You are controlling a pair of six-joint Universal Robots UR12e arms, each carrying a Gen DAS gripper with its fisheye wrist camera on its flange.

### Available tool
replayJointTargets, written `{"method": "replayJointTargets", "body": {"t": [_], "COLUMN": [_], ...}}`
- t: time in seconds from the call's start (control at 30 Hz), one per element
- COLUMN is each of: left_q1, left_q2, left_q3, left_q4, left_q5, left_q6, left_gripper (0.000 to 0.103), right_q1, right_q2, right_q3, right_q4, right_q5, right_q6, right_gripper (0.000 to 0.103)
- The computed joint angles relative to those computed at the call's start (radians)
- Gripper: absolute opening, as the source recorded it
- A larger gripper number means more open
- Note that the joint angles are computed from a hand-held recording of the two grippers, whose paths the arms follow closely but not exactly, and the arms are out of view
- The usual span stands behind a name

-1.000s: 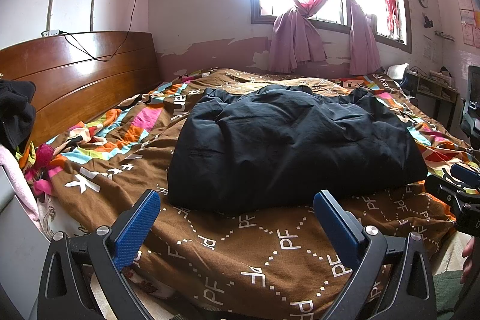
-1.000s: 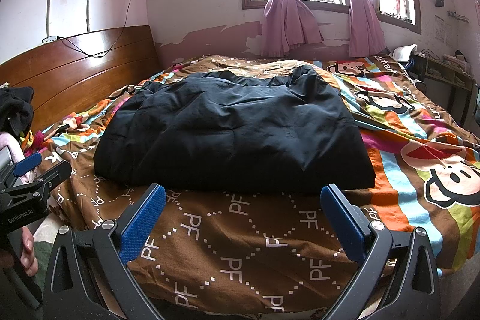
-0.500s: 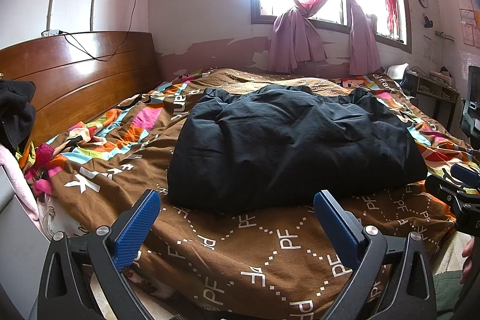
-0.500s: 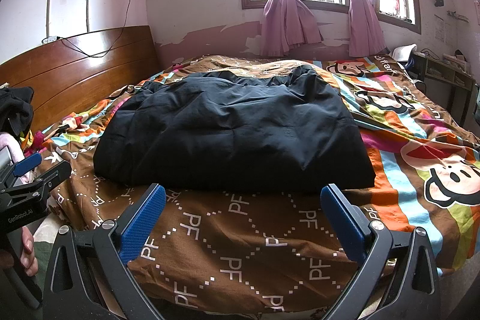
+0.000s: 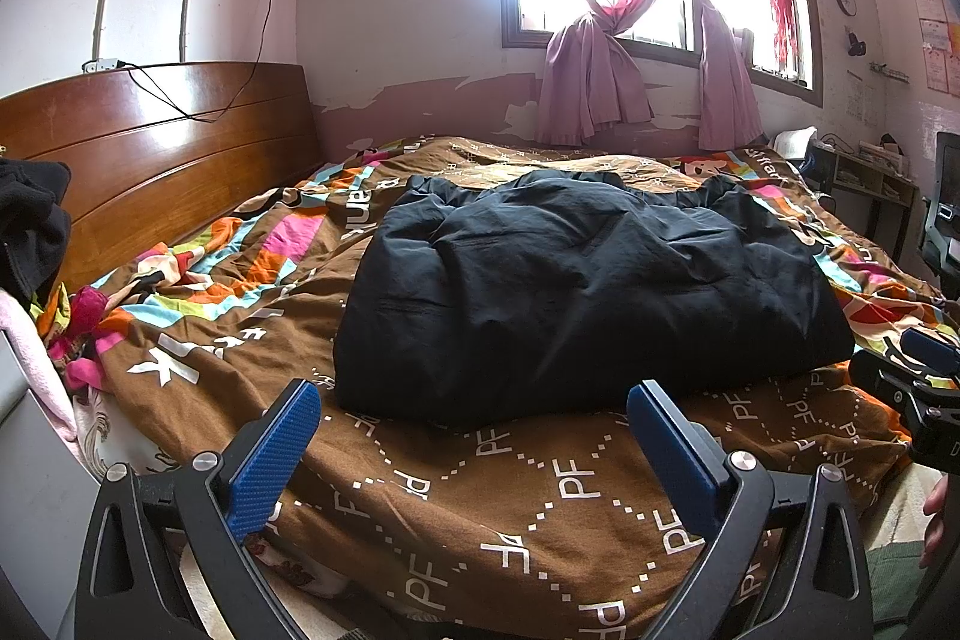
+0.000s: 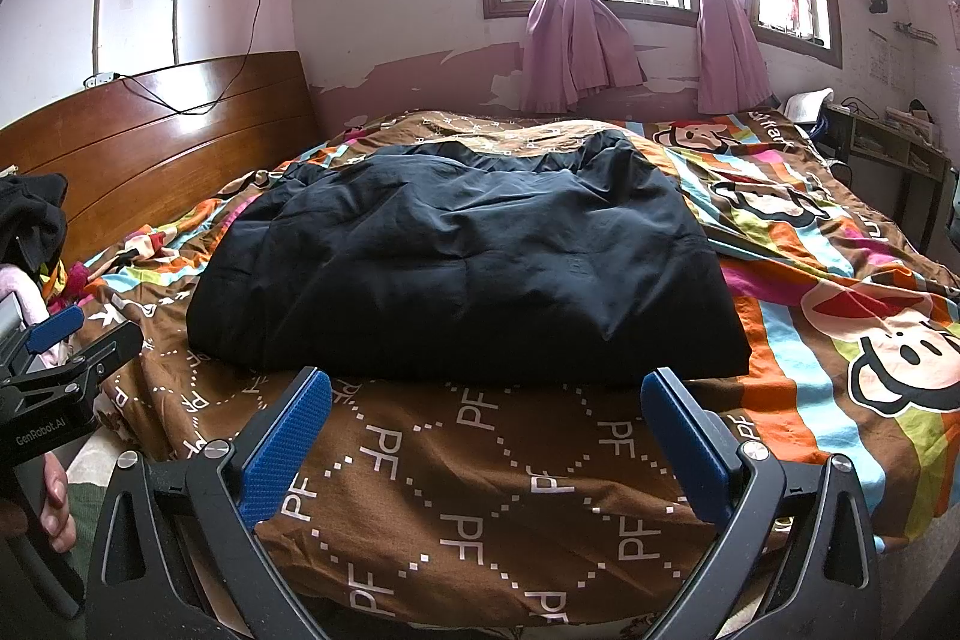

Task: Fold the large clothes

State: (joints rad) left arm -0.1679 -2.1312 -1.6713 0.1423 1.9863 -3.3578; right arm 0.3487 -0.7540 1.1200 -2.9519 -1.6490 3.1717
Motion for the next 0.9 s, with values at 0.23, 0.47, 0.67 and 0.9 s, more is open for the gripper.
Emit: {"method": "replayJointTargets", "body": {"t": [0.23, 0.47, 0.67, 0.9], "left_q1": [0.0, 0.001, 0.0, 0.002], "left_q2": [0.0, 0.001, 0.001, 0.003], "left_q3": [0.0, 0.0, 0.0, -0.005], "left_q4": [0.0, -0.001, -0.002, -0.005], "left_q5": [0.0, -0.001, -0.001, -0.015], "left_q6": [0.0, 0.0, 0.0, -0.002], "left_gripper": [0.103, 0.103, 0.103, 0.103], "right_q1": [0.0, 0.0, 0.0, 0.0], "right_q2": [0.0, 0.0, 0.0, 0.0], "right_q3": [0.0, 0.0, 0.0, 0.0], "right_q4": [0.001, 0.0, 0.001, 0.001], "right_q5": [0.0, 0.0, 0.0, 0.0], "right_q6": [0.0, 0.0, 0.0, 0.0], "right_gripper": [0.102, 0.102, 0.102, 0.102]}}
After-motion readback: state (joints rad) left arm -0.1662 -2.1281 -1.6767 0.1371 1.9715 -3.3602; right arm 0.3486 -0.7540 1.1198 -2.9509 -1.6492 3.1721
